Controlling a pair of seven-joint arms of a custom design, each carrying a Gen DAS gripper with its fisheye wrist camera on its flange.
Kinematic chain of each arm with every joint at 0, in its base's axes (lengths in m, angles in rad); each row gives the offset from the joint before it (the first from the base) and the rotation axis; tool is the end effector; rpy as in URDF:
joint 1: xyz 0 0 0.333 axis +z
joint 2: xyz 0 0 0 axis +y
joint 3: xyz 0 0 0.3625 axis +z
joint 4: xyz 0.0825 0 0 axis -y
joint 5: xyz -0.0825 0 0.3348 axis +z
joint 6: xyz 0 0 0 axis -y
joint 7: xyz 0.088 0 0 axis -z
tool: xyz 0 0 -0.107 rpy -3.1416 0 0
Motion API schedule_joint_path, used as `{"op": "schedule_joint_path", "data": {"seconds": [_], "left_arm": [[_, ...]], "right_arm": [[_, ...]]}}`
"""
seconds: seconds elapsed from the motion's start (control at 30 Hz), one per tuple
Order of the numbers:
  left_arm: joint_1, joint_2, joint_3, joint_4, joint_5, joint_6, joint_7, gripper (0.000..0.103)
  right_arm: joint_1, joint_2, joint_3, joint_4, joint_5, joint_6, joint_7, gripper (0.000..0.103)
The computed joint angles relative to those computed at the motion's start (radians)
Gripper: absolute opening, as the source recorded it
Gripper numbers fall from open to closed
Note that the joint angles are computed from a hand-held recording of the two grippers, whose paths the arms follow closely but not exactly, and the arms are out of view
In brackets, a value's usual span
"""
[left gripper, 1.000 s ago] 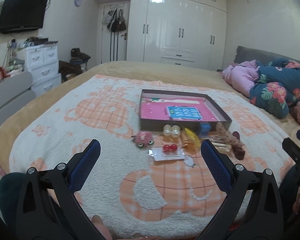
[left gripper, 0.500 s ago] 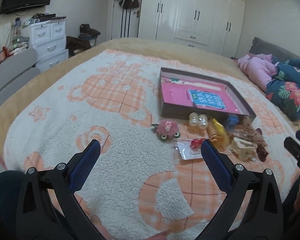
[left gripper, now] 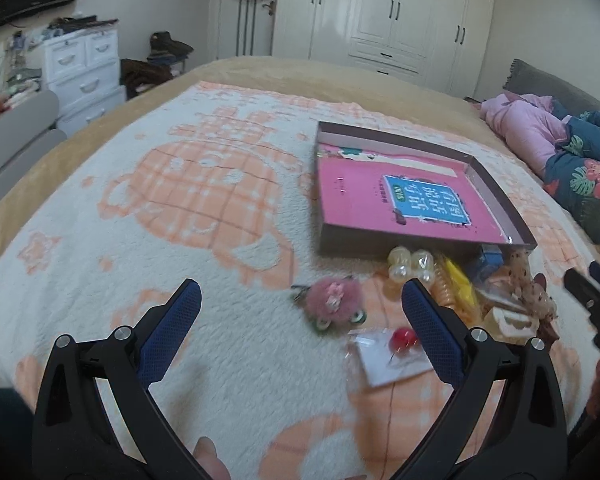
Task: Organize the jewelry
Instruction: 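Grasp the pink fluffy keychain with the left tool while the right grasps the sheer bow clip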
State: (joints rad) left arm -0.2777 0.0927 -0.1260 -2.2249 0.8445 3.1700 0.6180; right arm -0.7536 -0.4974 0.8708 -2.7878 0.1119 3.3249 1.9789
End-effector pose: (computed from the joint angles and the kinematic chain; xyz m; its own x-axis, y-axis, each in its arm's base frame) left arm 0.4662 -0.2708 0.4940 -0.3378 -0.9352 0.1065 -0.6553 0.1525 -0.7398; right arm 0.3699 0.0678 0.4883 -0.2815 -0.9592 -0.0256 -0.5615 0.1863 -0.8062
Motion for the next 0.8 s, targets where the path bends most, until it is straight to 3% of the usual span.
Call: {"op": "schedule_joint_path", "data": {"seconds": [0.1,0.13,0.23,0.4,0.47,0.53,0.57,0.63,0.67,0.7,0.8], "left_arm": [[0.070,0.040,-0.108,0.021,-0.218,-0.022,0.204,0.092],[0.059,0.048,-0.100,0.028,-0.231,-0.028,0.215,0.092],[0.100,0.076,-0.163,0.041,-0.378,-0.051,0.343,0.091],[0.132,0.104,-0.214,0.042,-0.525,-0.050,0.486,0.084],[0.190,0.114,-0.288,0.035,-0.604,-0.035,0.574,0.082],[0.245,0.132,-0.360,0.039,-0.671,-0.030,0.647,0.078],[0.254,0.137,-0.375,0.041,-0.692,-0.033,0.668,0.076],[0.262,0.150,-0.392,0.045,-0.724,-0.040,0.700,0.070],[0.284,0.155,-0.420,0.044,-0.746,-0.041,0.723,0.066],[0.289,0.160,-0.429,0.045,-0.765,-0.044,0.742,0.060],[0.213,0.149,-0.348,0.036,-0.742,-0.034,0.727,0.042]], "right_arm": [[-0.049,0.056,0.027,0.030,-0.020,-0.030,-0.006,0.096],[-0.062,0.068,0.034,0.038,-0.029,-0.036,-0.005,0.093],[-0.127,0.119,0.080,0.069,-0.070,-0.061,0.000,0.083],[-0.214,0.177,0.149,0.103,-0.147,-0.091,0.042,0.072],[-0.250,0.183,0.179,0.102,-0.171,-0.091,0.074,0.065],[-0.268,0.194,0.191,0.094,-0.188,-0.077,0.096,0.054],[-0.274,0.194,0.195,0.086,-0.191,-0.067,0.102,0.051],[-0.289,0.187,0.207,0.077,-0.192,-0.046,0.102,0.034],[-0.287,0.187,0.205,0.070,-0.190,-0.027,0.092,0.031],[-0.284,0.184,0.204,0.060,-0.182,-0.003,0.079,0.024],[-0.270,0.150,0.205,0.038,-0.148,0.043,0.045,0.018]]}}
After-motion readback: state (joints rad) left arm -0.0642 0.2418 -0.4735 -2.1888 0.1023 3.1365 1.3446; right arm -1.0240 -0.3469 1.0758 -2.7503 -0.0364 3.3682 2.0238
